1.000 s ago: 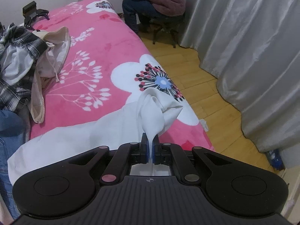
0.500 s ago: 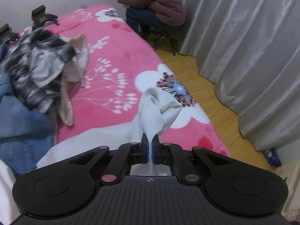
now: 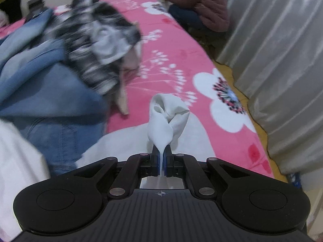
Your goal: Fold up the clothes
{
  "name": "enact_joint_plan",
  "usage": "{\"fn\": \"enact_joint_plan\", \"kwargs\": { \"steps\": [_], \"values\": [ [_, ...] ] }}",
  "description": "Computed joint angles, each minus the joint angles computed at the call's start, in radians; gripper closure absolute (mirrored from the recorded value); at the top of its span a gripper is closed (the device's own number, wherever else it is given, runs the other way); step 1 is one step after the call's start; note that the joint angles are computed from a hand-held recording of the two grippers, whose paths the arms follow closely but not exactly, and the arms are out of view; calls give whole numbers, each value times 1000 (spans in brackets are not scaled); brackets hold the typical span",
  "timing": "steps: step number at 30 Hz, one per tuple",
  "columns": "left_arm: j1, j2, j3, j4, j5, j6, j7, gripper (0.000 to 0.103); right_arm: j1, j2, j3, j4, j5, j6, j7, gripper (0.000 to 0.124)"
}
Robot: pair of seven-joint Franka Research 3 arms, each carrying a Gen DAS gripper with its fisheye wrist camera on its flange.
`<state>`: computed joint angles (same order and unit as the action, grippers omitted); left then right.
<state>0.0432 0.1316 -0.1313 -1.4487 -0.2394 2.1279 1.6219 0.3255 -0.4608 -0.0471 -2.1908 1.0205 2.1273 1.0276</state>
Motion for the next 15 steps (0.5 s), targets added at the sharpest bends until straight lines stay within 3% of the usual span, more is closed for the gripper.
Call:
{"fn": "enact_joint_plan", "kwargs": {
  "steps": [6,9,15],
  "values": [
    [26,5,22,-16,29,-5,-14,102,23,96,-5,86,77,-76,-25,112],
    [39,18,26,-44,34,13,-21,102,17,135,21,115,39,-91,-33,112],
    [44,7,40,-168,124,102,-105,91,12,162,80,117,-129,-86,-60,110]
  ]
}}
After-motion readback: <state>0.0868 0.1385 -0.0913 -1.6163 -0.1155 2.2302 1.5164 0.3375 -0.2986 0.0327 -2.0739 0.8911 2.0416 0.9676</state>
